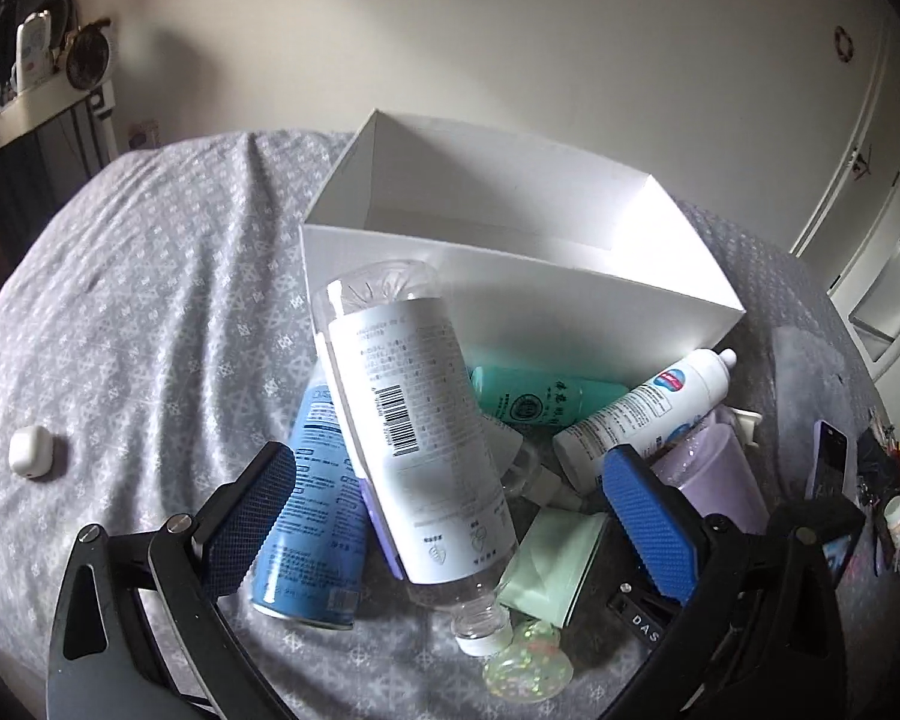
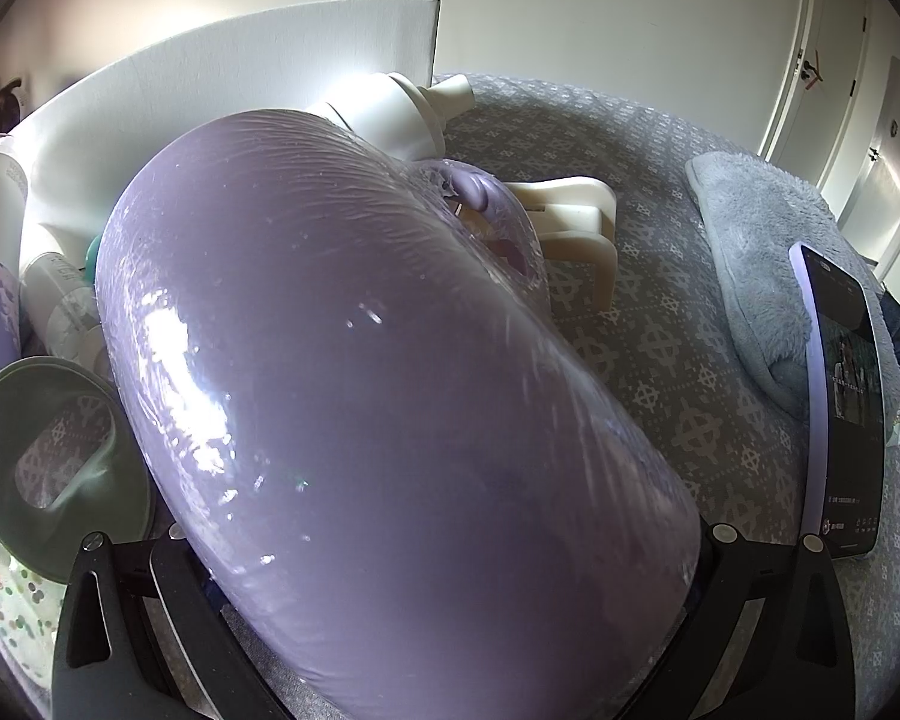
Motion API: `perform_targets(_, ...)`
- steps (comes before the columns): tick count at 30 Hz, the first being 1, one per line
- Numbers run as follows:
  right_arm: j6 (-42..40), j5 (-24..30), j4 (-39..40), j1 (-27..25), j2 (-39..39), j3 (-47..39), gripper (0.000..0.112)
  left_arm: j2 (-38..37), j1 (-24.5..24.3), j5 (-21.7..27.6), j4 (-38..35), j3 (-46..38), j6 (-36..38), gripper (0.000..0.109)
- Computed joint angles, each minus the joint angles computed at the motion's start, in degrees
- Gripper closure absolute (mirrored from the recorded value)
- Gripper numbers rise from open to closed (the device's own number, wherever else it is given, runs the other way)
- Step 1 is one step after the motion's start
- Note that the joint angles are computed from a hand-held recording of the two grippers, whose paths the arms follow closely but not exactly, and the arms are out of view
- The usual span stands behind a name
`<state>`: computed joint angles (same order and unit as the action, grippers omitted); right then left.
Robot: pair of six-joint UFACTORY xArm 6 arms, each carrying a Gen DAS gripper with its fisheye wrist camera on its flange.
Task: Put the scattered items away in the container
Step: 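Grasp the white bottle with clear cap using the left tool, then lift the white bottle over the white box and open the left tool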
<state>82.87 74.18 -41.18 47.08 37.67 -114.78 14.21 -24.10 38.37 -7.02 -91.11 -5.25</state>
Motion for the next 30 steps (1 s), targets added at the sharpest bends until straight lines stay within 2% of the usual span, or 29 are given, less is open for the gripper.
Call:
perform_targets(1, 0.0, 0.0, 0.0, 0.0, 0.0, 0.0, 0.009, 2.6, -0.1, 2.9, 0.8, -3.4, -0.5, 0.006)
perform_targets(3, 0.0, 0.0, 0.0, 0.0, 0.0, 0.0, 0.009, 5.6, -0.9, 5.6, 3.8, -6.5, -2.8, 0.006)
perform_targets(8, 0.0, 0.0, 0.0, 0.0, 0.0, 0.0, 0.009, 9.3, -1.7, 7.7, 5.7, -10.5, -8.0, 0.006)
perform_targets(10, 0.0, 0.0, 0.0, 0.0, 0.0, 0.0, 0.009, 11.4, -2.2, 9.7, 8.8, -13.3, -9.2, 0.010)
perform_targets(13, 0.0, 0.0, 0.0, -0.1, 0.0, 0.0, 0.009, 12.5, -2.8, 10.4, 12.7, -14.5, -10.8, 0.028)
perform_targets(14, 0.0, 0.0, 0.0, 0.0, 0.0, 0.0, 0.009, 13.0, -2.7, 11.5, 11.8, -15.3, -10.7, 0.042)
perform_targets(15, 0.0, 0.0, 0.0, 0.0, 0.0, 0.0, 0.009, 13.1, -2.4, 12.2, 10.1, -15.6, -10.2, 0.048)
perform_targets(20, 0.1, 0.0, 0.0, 0.0, 0.0, 0.1, 0.009, 8.2, -1.2, 7.0, 3.2, -8.1, -5.8, 0.048)
perform_targets(24, 0.3, 0.2, 0.0, 0.4, 0.1, -0.1, 0.009, 2.4, -0.5, 2.0, -3.7, -0.9, 0.4, 0.048)
perform_targets(30, 0.3, 0.2, 0.0, 0.4, 0.1, -0.1, 0.009, -3.8, -0.1, -3.0, -9.6, 2.6, 6.5, 0.048)
